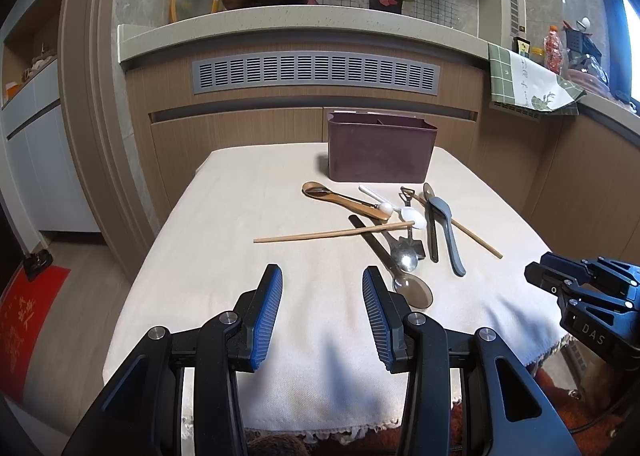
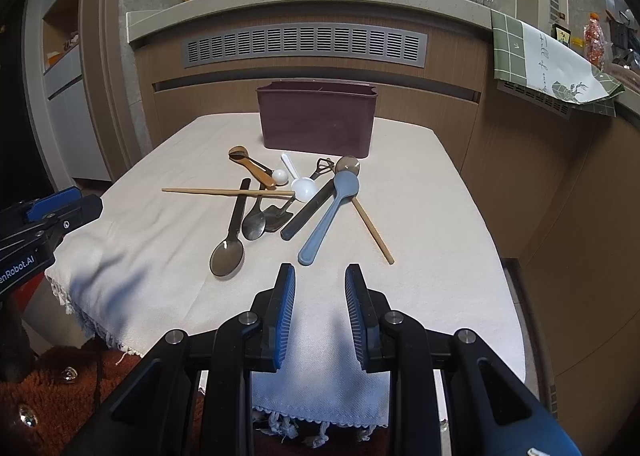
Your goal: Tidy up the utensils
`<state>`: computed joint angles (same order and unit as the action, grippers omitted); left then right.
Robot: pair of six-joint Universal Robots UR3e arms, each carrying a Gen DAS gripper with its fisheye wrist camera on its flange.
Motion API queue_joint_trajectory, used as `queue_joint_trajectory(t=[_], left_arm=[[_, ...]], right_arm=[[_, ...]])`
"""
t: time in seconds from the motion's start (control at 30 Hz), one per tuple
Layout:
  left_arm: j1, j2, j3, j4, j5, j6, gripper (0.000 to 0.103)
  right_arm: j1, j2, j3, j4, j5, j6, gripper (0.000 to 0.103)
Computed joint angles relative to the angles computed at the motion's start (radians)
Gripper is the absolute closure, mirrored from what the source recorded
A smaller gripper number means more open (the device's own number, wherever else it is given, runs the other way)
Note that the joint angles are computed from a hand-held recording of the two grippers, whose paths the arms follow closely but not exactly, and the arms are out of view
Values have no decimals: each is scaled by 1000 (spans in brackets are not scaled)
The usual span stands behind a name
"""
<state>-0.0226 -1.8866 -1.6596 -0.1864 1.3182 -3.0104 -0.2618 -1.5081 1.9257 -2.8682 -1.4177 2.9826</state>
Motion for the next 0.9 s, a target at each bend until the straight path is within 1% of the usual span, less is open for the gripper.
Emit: queue_joint_trajectory(t=[0.2, 0.27, 0.53, 0.57, 0.6, 0.9], left_arm=[[-13, -4, -33, 40, 12, -6, 60], [5, 4, 12, -21, -6, 3, 60], [-4, -6, -15, 16, 3, -2, 60], [4, 2, 13, -21, -5, 2, 60], [5, 3, 14, -24, -6, 3, 60], [-3, -8, -3, 6, 3, -2, 60]], right_arm=[[-8, 5, -8, 20, 7, 7, 78], [-9, 5, -6, 18, 9, 6, 78], [-12, 4, 0, 9, 16, -1, 78], [-11, 4, 0, 9, 14, 1, 78], [-11, 4, -2, 12, 13, 2, 78], [-14, 3, -6, 23, 14, 5, 78]])
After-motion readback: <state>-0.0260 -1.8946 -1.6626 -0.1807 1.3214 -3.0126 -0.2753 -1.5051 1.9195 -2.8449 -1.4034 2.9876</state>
